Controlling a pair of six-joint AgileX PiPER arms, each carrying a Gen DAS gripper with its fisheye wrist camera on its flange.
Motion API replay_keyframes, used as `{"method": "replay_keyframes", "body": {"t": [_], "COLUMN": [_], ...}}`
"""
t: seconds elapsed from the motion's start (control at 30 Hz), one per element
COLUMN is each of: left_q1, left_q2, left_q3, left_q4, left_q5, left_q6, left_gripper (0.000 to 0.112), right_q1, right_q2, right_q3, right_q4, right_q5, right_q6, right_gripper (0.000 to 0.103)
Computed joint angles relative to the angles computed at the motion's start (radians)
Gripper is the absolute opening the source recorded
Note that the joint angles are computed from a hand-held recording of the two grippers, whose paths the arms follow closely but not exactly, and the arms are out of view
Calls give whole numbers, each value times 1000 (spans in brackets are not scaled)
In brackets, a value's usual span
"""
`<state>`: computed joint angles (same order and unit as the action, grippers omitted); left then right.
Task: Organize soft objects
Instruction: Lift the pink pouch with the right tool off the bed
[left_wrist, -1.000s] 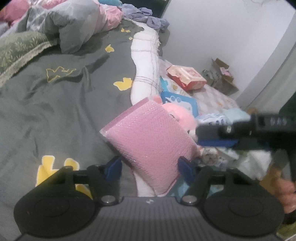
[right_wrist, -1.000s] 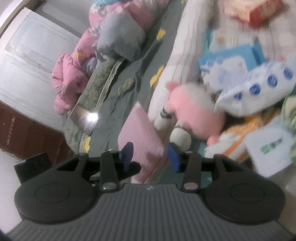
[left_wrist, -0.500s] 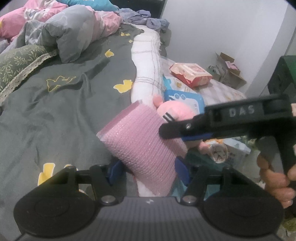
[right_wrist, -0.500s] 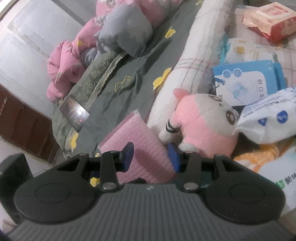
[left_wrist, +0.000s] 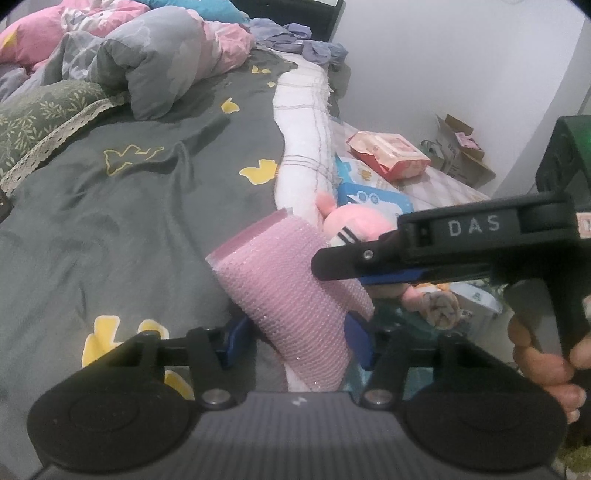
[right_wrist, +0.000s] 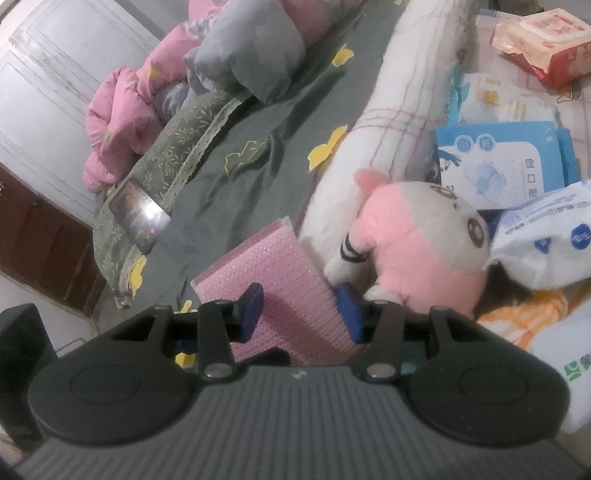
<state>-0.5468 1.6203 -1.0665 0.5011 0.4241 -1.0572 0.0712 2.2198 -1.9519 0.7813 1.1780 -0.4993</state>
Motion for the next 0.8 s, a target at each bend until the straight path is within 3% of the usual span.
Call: {"method": "replay_keyframes", "body": {"t": [0.47,0.8], "left_q1": [-7,-42], "left_q2": [-52,-101], "left_q3": [44,51], "left_q4": [20,92], "left_q5": [1,32], "left_q6": [-18,-87], "left_gripper": [50,51], "right_q1": [-5,-23], "right_q2": [-33,-116], "right_q3": [83,149], "right_q4": [57,56], "right_q5": [-23,11], "right_q6": [-16,-36], "right_gripper": [53,48]}}
